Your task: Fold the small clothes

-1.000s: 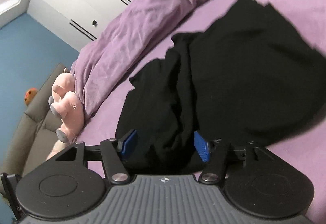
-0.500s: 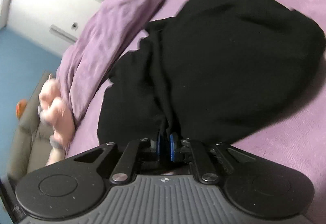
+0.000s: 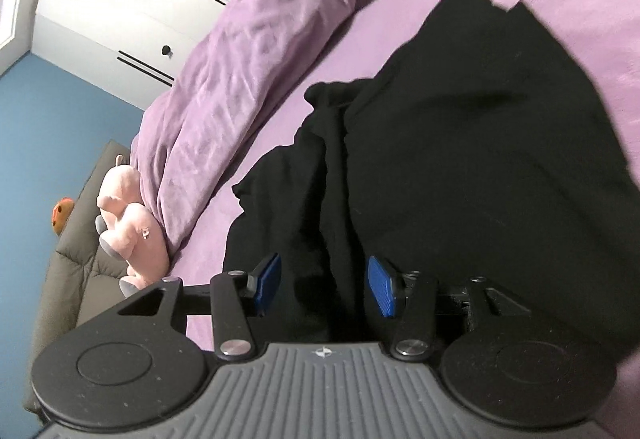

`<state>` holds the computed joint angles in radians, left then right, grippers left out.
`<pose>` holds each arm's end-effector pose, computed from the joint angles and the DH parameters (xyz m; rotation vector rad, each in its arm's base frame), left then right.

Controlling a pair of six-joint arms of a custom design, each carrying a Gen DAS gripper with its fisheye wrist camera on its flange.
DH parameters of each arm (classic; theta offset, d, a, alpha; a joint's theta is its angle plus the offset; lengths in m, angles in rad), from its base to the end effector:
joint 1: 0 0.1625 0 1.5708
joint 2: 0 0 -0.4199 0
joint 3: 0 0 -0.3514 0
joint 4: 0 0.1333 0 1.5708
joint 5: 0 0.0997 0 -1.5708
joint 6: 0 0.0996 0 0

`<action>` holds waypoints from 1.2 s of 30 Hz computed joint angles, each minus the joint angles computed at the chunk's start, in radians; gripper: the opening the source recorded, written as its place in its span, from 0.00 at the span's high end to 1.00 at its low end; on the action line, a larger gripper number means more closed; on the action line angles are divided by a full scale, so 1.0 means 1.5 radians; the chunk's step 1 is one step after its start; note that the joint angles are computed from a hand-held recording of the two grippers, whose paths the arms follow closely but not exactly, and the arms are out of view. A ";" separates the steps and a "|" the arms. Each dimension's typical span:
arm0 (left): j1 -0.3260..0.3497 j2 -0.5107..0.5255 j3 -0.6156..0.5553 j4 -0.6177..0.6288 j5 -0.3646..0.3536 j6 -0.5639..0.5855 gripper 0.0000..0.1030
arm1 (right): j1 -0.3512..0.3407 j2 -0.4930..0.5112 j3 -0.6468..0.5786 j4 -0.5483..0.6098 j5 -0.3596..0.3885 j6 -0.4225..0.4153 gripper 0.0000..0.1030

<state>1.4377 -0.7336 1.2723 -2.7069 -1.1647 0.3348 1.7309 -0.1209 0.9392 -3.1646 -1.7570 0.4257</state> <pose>0.0719 -0.7637 0.2438 0.4403 2.5554 -0.7392 0.2404 -0.7682 -0.0435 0.4848 2.8088 -1.1906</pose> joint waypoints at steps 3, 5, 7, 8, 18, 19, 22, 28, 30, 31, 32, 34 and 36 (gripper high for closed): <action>0.005 0.001 -0.007 0.011 -0.012 0.002 0.04 | -0.002 0.026 -0.059 0.044 0.009 -0.007 0.53; 0.008 0.001 -0.009 0.018 -0.021 0.007 0.02 | -0.002 0.043 -0.092 0.067 0.017 -0.011 0.53; 0.007 0.001 -0.007 0.017 -0.018 0.016 0.02 | 0.001 0.059 -0.130 0.098 0.017 -0.025 0.54; 0.006 0.001 -0.006 0.015 -0.016 0.019 0.02 | 0.005 0.066 -0.148 0.111 0.015 -0.040 0.55; 0.004 -0.005 0.002 0.014 -0.015 0.031 0.02 | 0.005 0.087 -0.195 0.136 0.005 -0.053 0.66; 0.004 -0.005 0.003 0.012 -0.015 0.032 0.02 | 0.003 0.090 -0.198 0.131 0.015 -0.046 0.61; 0.004 -0.004 0.006 0.006 -0.013 0.035 0.02 | -0.004 0.109 -0.228 0.127 0.041 -0.027 0.57; -0.006 -0.011 0.025 -0.015 0.006 0.022 0.02 | 0.044 0.173 -0.391 0.241 -0.122 -0.186 0.90; -0.007 -0.021 0.034 -0.011 -0.012 0.011 0.02 | 0.058 0.180 -0.409 0.225 -0.159 -0.251 0.91; -0.008 -0.026 0.039 -0.008 -0.024 0.004 0.02 | 0.063 0.176 -0.402 0.209 -0.178 -0.276 0.91; -0.009 -0.031 0.044 -0.008 -0.038 0.000 0.03 | 0.069 0.176 -0.399 0.188 -0.204 -0.310 0.91; -0.012 -0.036 0.055 -0.021 -0.056 0.008 0.03 | 0.077 0.175 -0.394 0.151 -0.261 -0.378 0.91; -0.018 -0.031 0.058 -0.030 -0.057 0.015 0.03 | 0.077 0.153 -0.348 0.113 -0.314 -0.399 0.91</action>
<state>1.4105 -0.7806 1.3600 -2.7516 -1.2504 0.3575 1.8460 0.1090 0.4174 -2.9945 -2.2284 -0.1727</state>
